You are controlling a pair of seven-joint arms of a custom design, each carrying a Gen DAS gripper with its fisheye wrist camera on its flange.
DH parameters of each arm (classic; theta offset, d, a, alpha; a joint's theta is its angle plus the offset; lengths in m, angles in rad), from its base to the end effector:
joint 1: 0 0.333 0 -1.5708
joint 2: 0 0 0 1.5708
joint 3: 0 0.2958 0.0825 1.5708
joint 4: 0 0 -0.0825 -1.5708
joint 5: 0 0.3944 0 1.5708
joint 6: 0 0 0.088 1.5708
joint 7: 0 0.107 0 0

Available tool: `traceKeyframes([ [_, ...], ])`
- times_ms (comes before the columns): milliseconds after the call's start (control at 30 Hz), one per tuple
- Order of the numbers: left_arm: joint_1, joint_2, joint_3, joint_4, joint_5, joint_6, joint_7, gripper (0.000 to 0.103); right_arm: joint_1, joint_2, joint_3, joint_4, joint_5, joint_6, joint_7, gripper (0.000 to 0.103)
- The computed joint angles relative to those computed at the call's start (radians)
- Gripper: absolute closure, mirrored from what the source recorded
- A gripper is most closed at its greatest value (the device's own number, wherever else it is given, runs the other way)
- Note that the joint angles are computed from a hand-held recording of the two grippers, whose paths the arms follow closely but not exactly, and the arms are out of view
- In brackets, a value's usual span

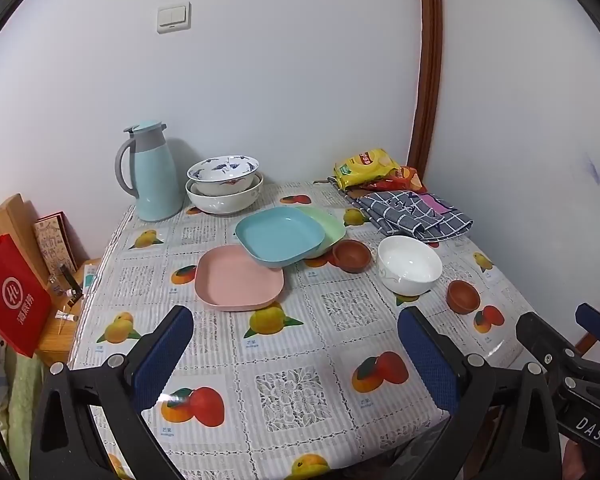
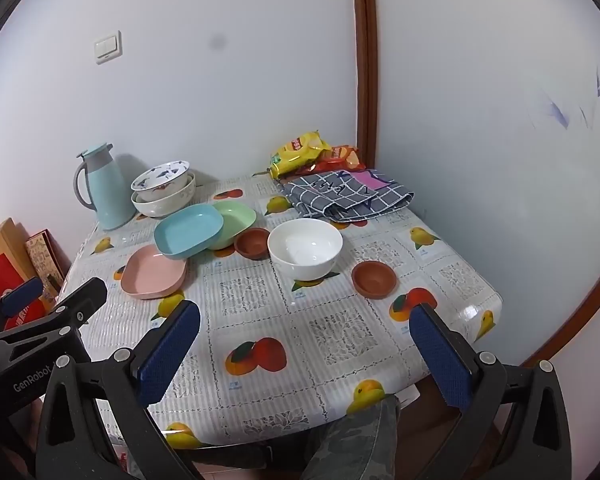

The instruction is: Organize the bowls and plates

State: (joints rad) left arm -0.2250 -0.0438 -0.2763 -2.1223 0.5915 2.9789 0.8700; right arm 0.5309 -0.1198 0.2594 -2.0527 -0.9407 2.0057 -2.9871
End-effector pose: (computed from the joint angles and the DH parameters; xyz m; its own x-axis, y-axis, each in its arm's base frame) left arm 0.4955 -0.3179 0.5032 -0.3518 -0.9357 0.0263 -0.5669 0.1906 -0.8015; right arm 0.4182 0.3591 0.4959 -0.5083 -0.8610 -0.0168 -0.5333 0.3301 -0.7788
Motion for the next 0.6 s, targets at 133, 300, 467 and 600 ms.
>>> traceKeyframes([
  [133,0.0,0.001,0.0,0.002,0.0,-0.002,-0.006,0.0,0.002,0.006,0.002,0.007,-0.002,-0.004,-0.002,0.0],
  [300,0.003,-0.005,0.0,-0.007,-0.006,0.004,-0.004,0.0,0.004,0.001,0.0,0.006,-0.001,-0.001,-0.008,0.0],
  [467,0.007,-0.006,0.0,-0.008,-0.014,0.006,0.004,0.0,0.003,-0.002,0.001,0.004,-0.002,0.001,-0.008,0.0],
  [600,0.009,-0.007,-0.001,-0.008,-0.014,0.005,0.004,0.0,0.004,-0.004,0.003,0.001,-0.004,0.0,-0.005,0.0],
])
